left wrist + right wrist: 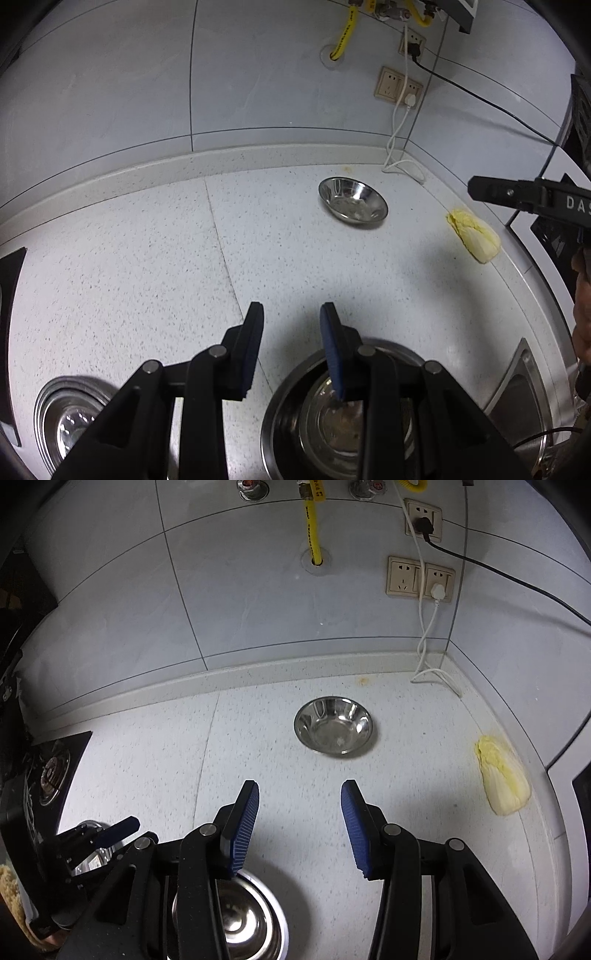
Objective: Organize plates and bowls
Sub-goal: 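Move both open grippers to the small steel bowl by the wall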
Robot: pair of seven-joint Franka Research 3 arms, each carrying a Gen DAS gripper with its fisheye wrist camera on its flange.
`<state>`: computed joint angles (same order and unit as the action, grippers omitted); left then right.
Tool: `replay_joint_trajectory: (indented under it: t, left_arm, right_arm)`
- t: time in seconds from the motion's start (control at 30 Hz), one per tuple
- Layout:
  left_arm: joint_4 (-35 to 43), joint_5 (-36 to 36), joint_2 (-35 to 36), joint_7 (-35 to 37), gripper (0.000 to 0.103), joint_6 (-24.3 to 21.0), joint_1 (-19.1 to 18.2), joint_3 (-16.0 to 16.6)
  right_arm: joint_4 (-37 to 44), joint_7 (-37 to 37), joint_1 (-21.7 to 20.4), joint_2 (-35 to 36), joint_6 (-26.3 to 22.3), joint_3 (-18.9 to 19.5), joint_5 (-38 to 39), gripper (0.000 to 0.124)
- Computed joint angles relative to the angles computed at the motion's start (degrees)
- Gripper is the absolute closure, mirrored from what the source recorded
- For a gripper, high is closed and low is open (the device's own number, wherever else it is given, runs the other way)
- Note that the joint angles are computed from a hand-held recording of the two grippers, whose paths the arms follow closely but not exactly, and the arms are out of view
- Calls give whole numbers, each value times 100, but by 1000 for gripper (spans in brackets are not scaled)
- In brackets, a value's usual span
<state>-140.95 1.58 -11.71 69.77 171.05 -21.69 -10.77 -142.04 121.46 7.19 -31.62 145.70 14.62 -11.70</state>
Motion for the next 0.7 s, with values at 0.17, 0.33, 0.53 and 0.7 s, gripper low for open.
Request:
replay_joint_trajectory:
  t: [0.17,0.33,0.53,0.7]
  left_arm:
    - [871,-1990,612,1629,73,-626,-572,645]
    - [2191,-3571,1540,2808,73,-1768,-281,621]
    - [3865,-3421,2884,2602,73,-2522,175,273]
    - [5525,-2789,4233,1904,72,-2999,272,102]
  right_arm:
    - [407,-66,-97,542,64,-120,-75,78]
    - [889,-188,-99,1280,82,-419,3,72]
    - [1432,-200,-97,2248,-1,-830,-8,72]
    - [1853,-48,-67,2940,-81,-1183,-37,72]
